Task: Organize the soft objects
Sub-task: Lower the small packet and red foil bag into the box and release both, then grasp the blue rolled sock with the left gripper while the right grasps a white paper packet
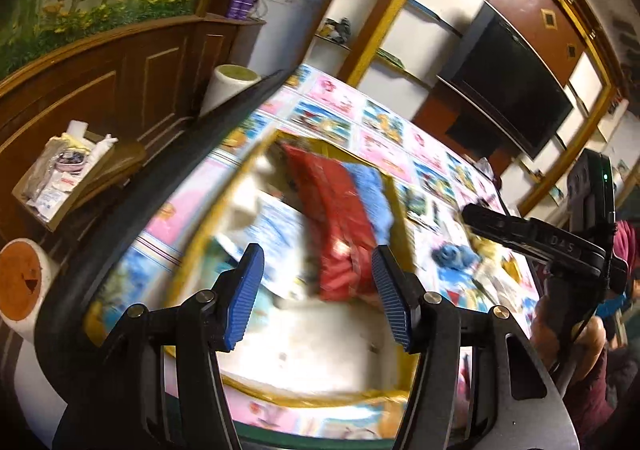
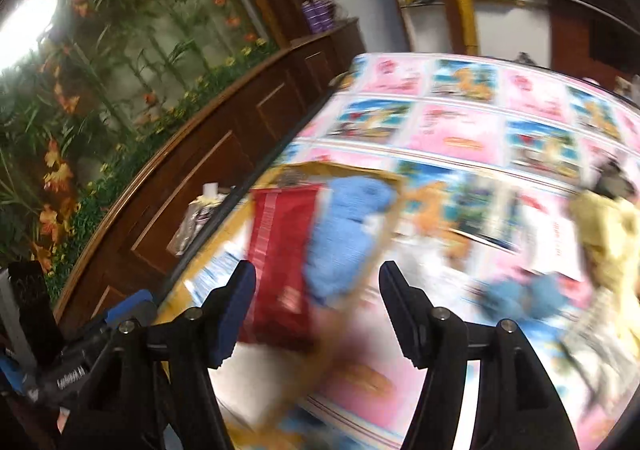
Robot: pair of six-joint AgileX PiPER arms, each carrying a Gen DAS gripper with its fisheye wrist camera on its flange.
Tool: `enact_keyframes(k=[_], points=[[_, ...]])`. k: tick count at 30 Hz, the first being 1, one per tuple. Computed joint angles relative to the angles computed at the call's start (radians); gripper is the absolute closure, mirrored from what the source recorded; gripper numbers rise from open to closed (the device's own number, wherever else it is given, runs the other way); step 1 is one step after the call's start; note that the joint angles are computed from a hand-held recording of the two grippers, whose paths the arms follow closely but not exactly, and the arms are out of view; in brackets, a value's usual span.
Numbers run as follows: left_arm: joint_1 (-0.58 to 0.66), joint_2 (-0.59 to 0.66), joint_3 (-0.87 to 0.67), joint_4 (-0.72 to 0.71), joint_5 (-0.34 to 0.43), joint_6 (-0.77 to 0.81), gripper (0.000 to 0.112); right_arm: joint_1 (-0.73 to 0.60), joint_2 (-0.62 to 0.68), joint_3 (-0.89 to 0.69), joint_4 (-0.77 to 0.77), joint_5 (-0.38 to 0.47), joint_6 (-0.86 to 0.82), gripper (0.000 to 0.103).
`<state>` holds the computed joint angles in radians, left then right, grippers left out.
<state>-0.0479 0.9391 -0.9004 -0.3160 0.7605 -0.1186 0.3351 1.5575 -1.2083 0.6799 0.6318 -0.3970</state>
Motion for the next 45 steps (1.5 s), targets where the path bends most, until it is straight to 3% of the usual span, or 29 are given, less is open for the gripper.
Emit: enact_keyframes(k=[5,9,14,17,23,27,30,32,35,41,44,45], points=[[-0.333,0.007,-0.021,0.311,-0.022,-0.358,0.056,-0.241,-0.14,0.165,-0.001,-0.012,-0.088,0.039],[-0.59,0.059,-0.046,0.537,-0.003,-0.624,0.056,-0.441,-0.138,0.209,0.055,0.037,-0.178,0.039],[-0.802,0.159,-0.105,0.642,0.04,-0.701,0.056,-0.568,-0.122,0.262,0.151,0.146,-0.358,0.039],[-0.871,0.216,-0.149,0.667,0.071,-0.688,0.056,-0.576,-0.158,0.317,0.143,0.186,-0.442,0.039],[-0.829,0.371,-0.289,0.617,0.083,-0.565,0.056,-0.442,-0.255,0.455,0.096,0.232,-0.58,0.039],[-0.731,0.522,-0.435,0.501,0.083,-0.384,0.056,-0.239,-0.289,0.517,-0.013,0.09,-0.482,0.039],[-0.694,0.666,-0.577,0.465,0.105,-0.274,0.056,-0.158,-0.298,0.551,-0.07,-0.005,-0.415,0.04],[-0.685,0.767,-0.685,0.481,0.128,-0.23,0.056,-0.164,-0.307,0.563,-0.062,-0.016,-0.421,0.052],[-0.671,0.917,-0.861,0.467,0.189,-0.152,0.056,-0.188,-0.34,0.59,-0.089,-0.035,-0.414,0.061],[-0.677,1.165,-1.183,0.48,0.338,-0.073,0.056,-0.417,-0.327,0.604,0.018,0.039,-0.581,0.061],[-0.688,1.218,-1.233,0.445,0.399,-0.037,0.055,-0.516,-0.292,0.58,0.066,0.082,-0.645,0.061],[-0.7,1.198,-1.203,0.463,0.381,-0.051,0.056,-0.542,-0.283,0.575,0.079,0.097,-0.671,0.061]])
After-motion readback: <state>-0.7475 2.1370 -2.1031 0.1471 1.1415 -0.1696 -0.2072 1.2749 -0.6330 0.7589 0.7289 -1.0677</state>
